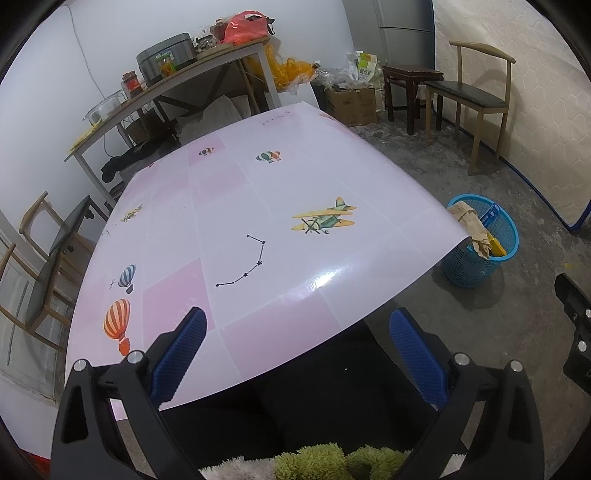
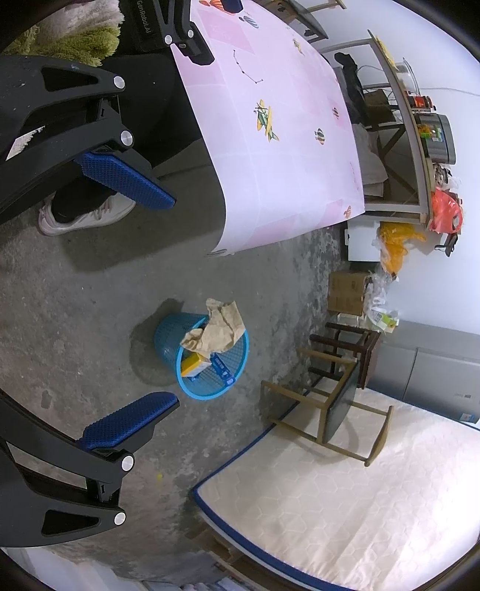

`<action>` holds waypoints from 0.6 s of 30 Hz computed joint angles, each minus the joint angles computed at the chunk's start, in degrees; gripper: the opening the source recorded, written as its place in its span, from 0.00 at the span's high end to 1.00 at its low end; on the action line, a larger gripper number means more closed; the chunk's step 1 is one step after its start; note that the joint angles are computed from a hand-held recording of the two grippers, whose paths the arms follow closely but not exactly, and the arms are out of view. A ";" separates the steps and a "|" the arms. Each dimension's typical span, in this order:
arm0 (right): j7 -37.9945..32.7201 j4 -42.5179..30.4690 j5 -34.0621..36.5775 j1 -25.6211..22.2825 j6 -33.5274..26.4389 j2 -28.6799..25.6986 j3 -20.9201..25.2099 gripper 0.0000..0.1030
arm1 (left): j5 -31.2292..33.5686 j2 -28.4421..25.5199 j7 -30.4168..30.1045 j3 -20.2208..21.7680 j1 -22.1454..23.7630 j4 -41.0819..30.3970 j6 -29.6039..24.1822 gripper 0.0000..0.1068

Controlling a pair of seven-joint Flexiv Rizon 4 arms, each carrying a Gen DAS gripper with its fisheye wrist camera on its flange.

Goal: Collect trash

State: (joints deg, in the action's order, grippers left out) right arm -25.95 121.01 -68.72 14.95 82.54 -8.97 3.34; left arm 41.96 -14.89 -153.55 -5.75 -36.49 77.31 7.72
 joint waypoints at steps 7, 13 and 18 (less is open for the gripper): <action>0.45 -0.14 -0.55 -0.15 0.16 0.01 -0.10 0.08 | -0.11 0.15 0.06 0.01 0.20 0.30 0.35 0.09; 0.21 -0.22 -0.29 -0.12 -0.12 -0.03 0.14 0.08 | -0.24 0.17 0.04 -0.04 0.30 0.38 0.47 0.09; 0.60 -0.16 -0.57 0.06 -0.32 0.11 0.08 0.08 | -0.31 0.24 0.13 -0.02 0.36 0.42 0.54 0.09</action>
